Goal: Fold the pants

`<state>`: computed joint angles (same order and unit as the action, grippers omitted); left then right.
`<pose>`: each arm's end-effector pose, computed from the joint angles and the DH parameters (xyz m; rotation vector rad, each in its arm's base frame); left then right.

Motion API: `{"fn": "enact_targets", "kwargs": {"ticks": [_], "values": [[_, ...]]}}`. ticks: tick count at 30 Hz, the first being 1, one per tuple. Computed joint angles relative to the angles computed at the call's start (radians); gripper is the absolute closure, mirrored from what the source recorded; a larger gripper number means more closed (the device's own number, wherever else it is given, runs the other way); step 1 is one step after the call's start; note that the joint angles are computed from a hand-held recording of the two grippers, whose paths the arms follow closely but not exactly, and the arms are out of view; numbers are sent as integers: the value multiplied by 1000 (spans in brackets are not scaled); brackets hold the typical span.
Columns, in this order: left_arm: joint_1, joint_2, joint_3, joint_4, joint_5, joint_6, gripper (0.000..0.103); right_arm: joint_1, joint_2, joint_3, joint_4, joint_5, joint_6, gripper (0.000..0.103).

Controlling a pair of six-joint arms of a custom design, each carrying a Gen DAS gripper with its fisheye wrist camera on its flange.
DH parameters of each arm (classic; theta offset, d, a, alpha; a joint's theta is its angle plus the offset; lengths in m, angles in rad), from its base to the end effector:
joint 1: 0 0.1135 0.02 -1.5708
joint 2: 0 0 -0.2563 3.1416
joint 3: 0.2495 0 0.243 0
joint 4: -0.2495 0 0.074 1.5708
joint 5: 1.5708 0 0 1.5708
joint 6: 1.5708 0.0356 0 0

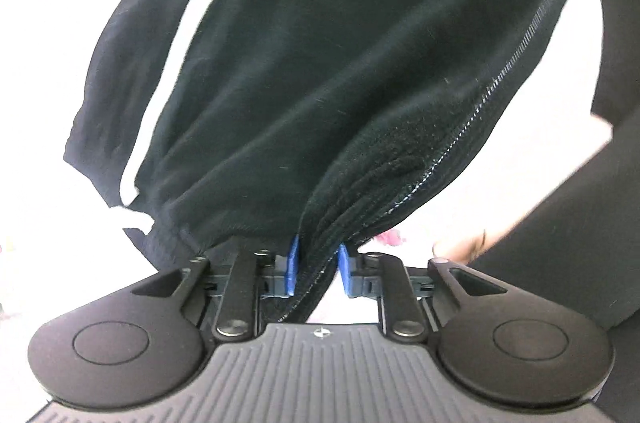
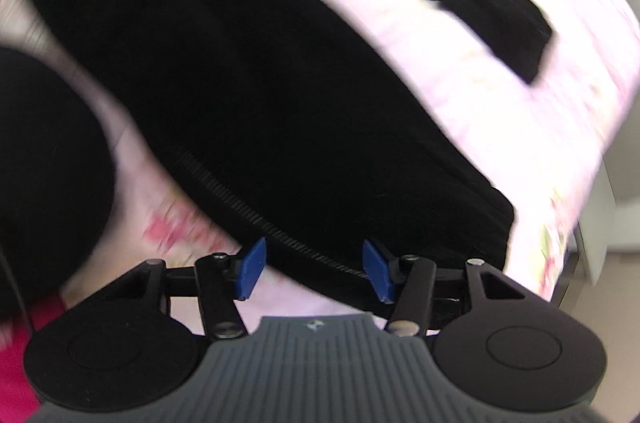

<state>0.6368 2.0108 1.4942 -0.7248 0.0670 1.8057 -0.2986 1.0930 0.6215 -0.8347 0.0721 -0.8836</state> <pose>0.3222 0.2353 0.1776 1.6338 2.4400 0.4248 0.1596 -0.0518 0.1819 -0.8360 2.8252 -0.3067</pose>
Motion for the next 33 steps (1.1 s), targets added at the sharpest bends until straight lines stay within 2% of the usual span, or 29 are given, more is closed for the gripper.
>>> {"fn": "enact_targets", "kwargs": {"ticks": [3, 5, 7, 8, 9, 10, 13, 18, 23, 26, 31, 33], "values": [[31, 26, 131, -138, 59, -124, 89, 65, -22, -52, 18, 11, -26, 51], [49, 36, 181, -184, 105, -174, 89, 97, -38, -92, 48, 2, -19, 50], [67, 19, 183, -191, 148, -212, 89, 161, -44, -143, 112, 47, 26, 52], [69, 3, 167, -183, 164, -234, 89, 184, -38, -164, 139, 78, 47, 64], [72, -13, 152, -178, 178, -254, 89, 213, -54, -193, 171, 119, 77, 84], [78, -27, 135, -167, 192, -268, 89, 231, -79, -206, 196, 152, 100, 91], [92, -91, 60, -140, 224, -316, 89, 169, -178, -172, 152, 105, 142, 99], [68, -97, 142, -156, 269, -458, 91, 162, -222, -10, 144, 126, 227, 101], [-18, -52, 250, -102, 251, -617, 93, 221, 4, 194, 269, 241, 283, 102], [-90, -31, 283, -14, 206, -693, 93, 255, 197, 320, 377, 307, 289, 102], [-219, 139, 516, 12, 85, -812, 94, 257, 510, 570, 456, 346, 311, 103], [-260, 234, 646, -8, 35, -850, 94, 257, 666, 736, 446, 349, 315, 103]]}}
